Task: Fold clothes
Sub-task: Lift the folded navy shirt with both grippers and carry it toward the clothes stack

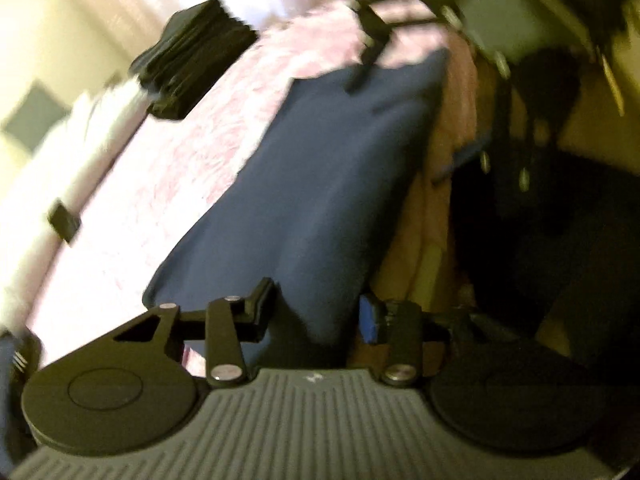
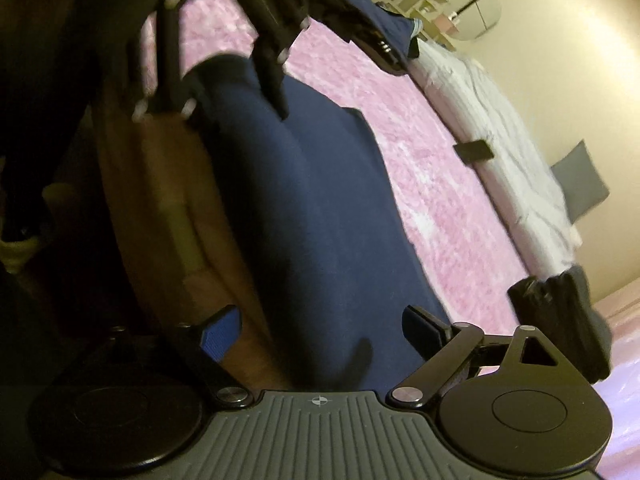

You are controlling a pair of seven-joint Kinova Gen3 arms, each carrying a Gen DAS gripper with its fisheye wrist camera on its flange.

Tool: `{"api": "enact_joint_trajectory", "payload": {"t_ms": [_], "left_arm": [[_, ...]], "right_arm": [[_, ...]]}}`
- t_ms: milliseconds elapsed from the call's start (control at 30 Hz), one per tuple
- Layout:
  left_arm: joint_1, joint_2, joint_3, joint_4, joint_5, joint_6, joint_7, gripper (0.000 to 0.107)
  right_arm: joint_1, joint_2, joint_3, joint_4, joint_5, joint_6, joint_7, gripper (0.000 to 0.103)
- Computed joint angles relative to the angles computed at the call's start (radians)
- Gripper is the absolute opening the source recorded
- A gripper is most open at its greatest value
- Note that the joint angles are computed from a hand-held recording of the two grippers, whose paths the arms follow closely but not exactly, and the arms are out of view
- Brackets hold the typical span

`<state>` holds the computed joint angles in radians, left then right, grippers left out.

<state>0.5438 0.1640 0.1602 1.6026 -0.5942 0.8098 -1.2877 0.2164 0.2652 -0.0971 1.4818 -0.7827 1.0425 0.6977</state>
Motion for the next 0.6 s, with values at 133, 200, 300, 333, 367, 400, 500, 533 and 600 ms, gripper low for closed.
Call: {"api": "enact_joint_trajectory", "payload": {"t_ms": [133, 200, 300, 333, 367, 400, 500, 533, 600], "left_arm": [[0.002, 0.003, -0.001, -0.003, 0.000, 0.004, -0.015, 0.039], [0.083, 0.019, -0.049, 0.006, -0.081, 0.015, 0.019, 0.042], [0.222, 0.045, -0.138, 0.016, -0.203, 0.037, 0.053, 0.055], [0.269, 0.055, -0.167, 0.017, -0.244, 0.050, 0.064, 0.057], [0.315, 0.064, -0.200, 0.022, -0.285, 0.056, 0.082, 0.059], [0.361, 0.076, -0.232, 0.028, -0.325, 0.066, 0.112, 0.059], [0.393, 0.119, -0.223, 0.023, -0.429, 0.113, 0.164, 0.058], [0.372, 0.136, -0.187, 0.011, -0.455, 0.140, 0.166, 0.058], [0.371, 0.180, -0.172, -0.028, -0.474, 0.195, 0.135, 0.058]], "right_arm": [[-0.020, 0.007, -0.006, -0.011, 0.025, -0.021, 0.000, 0.067], [-0.024, 0.011, -0.015, -0.001, 0.029, -0.055, 0.041, 0.052], [-0.025, 0.023, -0.017, -0.026, 0.045, -0.036, 0.031, 0.033], [-0.023, 0.027, -0.018, -0.035, 0.046, -0.027, 0.022, 0.029], [-0.022, 0.030, -0.017, -0.049, 0.045, -0.015, 0.002, 0.028], [-0.023, 0.033, -0.016, -0.064, 0.046, -0.004, -0.023, 0.027], [-0.024, 0.034, -0.018, -0.093, 0.046, 0.011, -0.078, 0.027], [-0.024, 0.030, -0.020, -0.094, 0.042, 0.010, -0.087, 0.027], [-0.026, 0.028, -0.022, -0.100, 0.039, 0.009, -0.103, 0.027]]}}
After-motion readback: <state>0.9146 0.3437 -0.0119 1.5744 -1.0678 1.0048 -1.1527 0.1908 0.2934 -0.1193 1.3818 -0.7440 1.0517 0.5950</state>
